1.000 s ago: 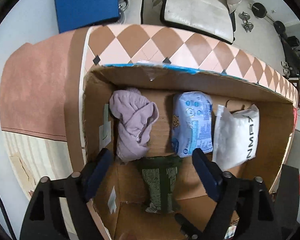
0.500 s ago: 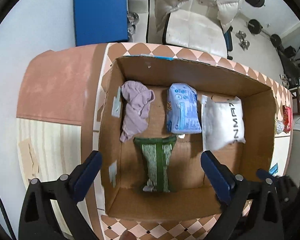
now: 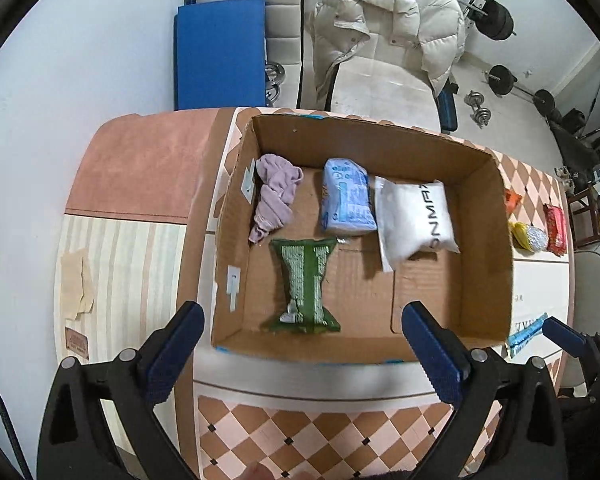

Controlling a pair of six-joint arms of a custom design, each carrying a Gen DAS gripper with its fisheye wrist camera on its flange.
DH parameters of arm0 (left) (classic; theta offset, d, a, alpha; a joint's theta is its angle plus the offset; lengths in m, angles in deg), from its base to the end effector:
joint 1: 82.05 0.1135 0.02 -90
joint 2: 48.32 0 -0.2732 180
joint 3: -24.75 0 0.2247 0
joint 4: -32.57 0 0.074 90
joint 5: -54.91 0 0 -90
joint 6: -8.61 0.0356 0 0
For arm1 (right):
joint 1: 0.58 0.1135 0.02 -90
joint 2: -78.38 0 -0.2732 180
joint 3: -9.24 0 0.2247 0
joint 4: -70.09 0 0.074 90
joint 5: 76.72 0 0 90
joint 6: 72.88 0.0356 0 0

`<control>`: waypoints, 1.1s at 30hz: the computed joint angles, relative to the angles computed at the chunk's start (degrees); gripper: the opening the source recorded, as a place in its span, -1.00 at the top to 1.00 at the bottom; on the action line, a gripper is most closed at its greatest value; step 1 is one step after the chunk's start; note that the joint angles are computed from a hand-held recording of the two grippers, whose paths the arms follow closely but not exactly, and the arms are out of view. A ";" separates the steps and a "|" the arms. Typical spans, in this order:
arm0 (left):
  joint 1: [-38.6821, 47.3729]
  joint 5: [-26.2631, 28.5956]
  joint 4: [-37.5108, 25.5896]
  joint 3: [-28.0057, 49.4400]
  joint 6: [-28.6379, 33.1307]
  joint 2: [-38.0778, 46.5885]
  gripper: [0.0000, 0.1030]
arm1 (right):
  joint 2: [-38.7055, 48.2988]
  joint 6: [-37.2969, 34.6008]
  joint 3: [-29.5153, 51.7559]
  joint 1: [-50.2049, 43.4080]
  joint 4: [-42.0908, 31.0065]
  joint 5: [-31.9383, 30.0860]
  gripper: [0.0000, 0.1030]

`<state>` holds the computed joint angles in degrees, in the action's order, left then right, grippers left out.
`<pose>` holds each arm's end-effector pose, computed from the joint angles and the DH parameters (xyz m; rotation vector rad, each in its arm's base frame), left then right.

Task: Organize soft objects
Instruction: 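Grasp the orange snack bag with the left tool while the right grasps the sponge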

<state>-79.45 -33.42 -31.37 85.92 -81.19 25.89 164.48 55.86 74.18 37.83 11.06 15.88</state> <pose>0.1891 0.0075 0.2189 -0.0562 2.9130 -0.0343 0.1809 0.1414 0.1970 0.0144 2.9776 0.1065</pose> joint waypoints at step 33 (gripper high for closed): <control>-45.31 -16.39 -28.93 89.91 -20.04 75.78 -0.97 | 45.26 -28.55 28.78 -79.50 -2.55 -23.80 -0.83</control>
<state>-124.76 -49.81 -60.30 175.83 -101.23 101.67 209.75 27.31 102.96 -41.68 8.51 -7.92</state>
